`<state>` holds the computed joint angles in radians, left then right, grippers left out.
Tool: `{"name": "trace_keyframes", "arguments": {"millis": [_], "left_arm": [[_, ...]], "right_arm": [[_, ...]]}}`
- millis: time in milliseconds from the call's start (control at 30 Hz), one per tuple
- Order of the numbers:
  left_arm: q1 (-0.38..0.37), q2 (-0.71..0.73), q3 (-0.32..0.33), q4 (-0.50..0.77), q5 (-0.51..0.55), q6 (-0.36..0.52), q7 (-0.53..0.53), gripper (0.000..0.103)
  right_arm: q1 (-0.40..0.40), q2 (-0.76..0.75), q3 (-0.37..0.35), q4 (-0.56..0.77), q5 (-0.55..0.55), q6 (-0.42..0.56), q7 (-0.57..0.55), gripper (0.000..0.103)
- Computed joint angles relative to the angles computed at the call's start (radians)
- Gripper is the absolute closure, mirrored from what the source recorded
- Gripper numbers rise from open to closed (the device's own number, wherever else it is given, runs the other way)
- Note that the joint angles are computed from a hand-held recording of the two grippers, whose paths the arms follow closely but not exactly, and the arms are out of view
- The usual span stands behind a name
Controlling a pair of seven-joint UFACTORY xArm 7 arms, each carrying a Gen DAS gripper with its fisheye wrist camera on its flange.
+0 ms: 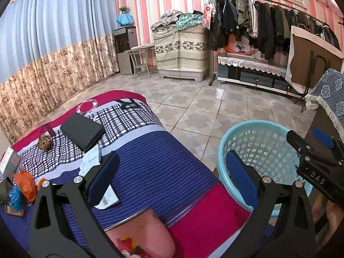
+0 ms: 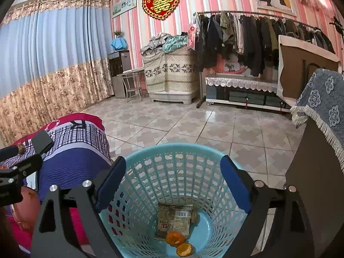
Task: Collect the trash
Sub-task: 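Move both open tools back over the bed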
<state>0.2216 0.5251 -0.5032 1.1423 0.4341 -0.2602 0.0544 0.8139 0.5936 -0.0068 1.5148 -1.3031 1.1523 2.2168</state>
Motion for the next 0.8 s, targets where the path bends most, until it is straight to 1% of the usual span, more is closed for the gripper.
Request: {"name": "trace_keyframes", "arguments": {"millis": [67, 100, 200, 333, 433, 467, 533, 667, 733, 800], "left_arm": [[0.032, -0.006, -0.025, -0.008, 0.013, 0.000, -0.006, 0.006], [0.043, -0.009, -0.033, -0.011, 0.017, 0.000, -0.010, 0.006], [0.127, -0.018, -0.097, -0.029, 0.057, 0.000, -0.027, 0.006], [0.223, -0.033, -0.154, -0.047, 0.113, -0.008, -0.059, 0.006], [0.371, -0.027, -0.262, -0.060, 0.187, 0.009, -0.097, 0.006], [0.399, -0.027, -0.277, -0.065, 0.198, 0.009, -0.100, 0.006], [0.446, -0.033, -0.291, -0.074, 0.221, 0.000, -0.105, 0.006], [0.535, -0.035, -0.287, -0.079, 0.276, -0.005, -0.133, 0.006], [0.590, -0.021, -0.305, -0.073, 0.299, 0.013, -0.142, 0.006], [0.653, 0.009, -0.332, -0.057, 0.300, 0.045, -0.124, 0.006]], "right_arm": [[0.003, -0.002, 0.000, 0.004, -0.005, 0.002, -0.005, 0.012], [0.009, -0.001, 0.001, 0.012, -0.006, 0.009, -0.006, 0.009], [0.025, 0.003, 0.002, 0.029, -0.019, 0.022, -0.007, 0.008], [0.048, 0.036, 0.005, 0.087, -0.016, 0.041, -0.075, 0.007], [0.065, 0.064, -0.001, 0.129, -0.004, 0.038, -0.117, 0.006], [0.070, 0.071, -0.005, 0.141, 0.000, 0.035, -0.125, 0.006], [0.081, 0.083, -0.013, 0.161, 0.003, 0.020, -0.123, 0.006], [0.113, 0.113, -0.031, 0.215, 0.001, 0.013, -0.140, 0.006], [0.128, 0.140, -0.040, 0.263, 0.008, 0.019, -0.179, 0.006], [0.142, 0.167, -0.052, 0.311, 0.010, 0.009, -0.204, 0.006]]}}
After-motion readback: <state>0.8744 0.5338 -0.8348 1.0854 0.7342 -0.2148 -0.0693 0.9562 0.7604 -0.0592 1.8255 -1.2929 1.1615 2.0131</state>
